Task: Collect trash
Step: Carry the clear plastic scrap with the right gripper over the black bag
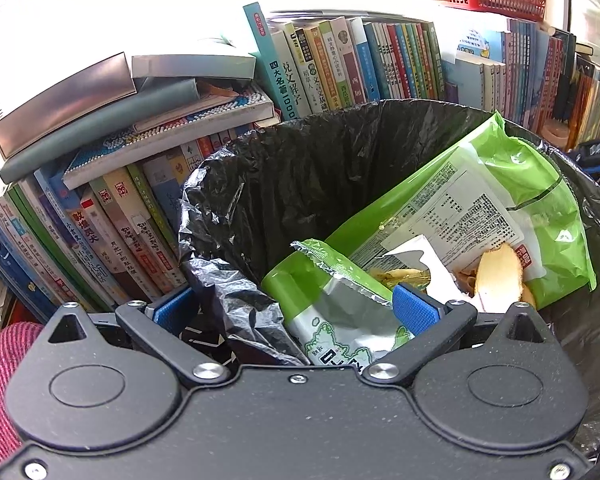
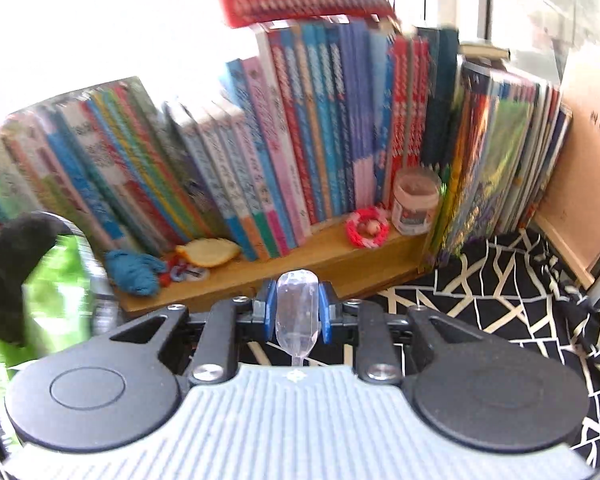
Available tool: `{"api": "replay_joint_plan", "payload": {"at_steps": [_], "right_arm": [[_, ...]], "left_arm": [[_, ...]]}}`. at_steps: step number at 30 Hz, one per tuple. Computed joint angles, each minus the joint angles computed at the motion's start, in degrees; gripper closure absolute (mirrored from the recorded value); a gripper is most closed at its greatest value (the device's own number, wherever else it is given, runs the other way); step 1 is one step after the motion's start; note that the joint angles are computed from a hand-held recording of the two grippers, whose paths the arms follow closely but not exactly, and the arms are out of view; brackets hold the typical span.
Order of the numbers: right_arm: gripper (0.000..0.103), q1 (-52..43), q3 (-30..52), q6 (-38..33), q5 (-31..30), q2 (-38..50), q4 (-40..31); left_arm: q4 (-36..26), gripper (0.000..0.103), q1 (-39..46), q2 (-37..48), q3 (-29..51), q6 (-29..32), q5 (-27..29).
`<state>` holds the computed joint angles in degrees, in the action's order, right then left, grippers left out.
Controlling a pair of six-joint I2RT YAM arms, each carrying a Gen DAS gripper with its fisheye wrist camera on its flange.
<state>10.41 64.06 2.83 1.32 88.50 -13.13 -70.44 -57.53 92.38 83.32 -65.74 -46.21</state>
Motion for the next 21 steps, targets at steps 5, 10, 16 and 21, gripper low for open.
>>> {"api": "replay_joint_plan", "payload": {"at_steps": [5, 10, 16, 21], "right_arm": [[0.076, 0.53, 0.56, 0.36, -2.29, -7.26, -4.66], [0.076, 1.92, 2.48, 1.12, -4.94, -14.31, -10.19], [0.075, 5.61, 3.67, 4.11, -8.10, -19.94, -15.18], [0.073, 10.55, 1.85, 6.59, -8.95, -21.99, -16.26]], "left_arm": [[0.17, 0.000, 0.15, -0.04, 0.03, 0.27, 0.23], [-0.13, 0.000, 0.20, 0.14, 0.22, -0.04, 0.40], [-0.96, 0.000, 0.11, 0.44, 0.57, -0.60, 0.45], [-1.02, 0.000, 0.14, 0.47, 0.62, -0.28, 0.60]]}}
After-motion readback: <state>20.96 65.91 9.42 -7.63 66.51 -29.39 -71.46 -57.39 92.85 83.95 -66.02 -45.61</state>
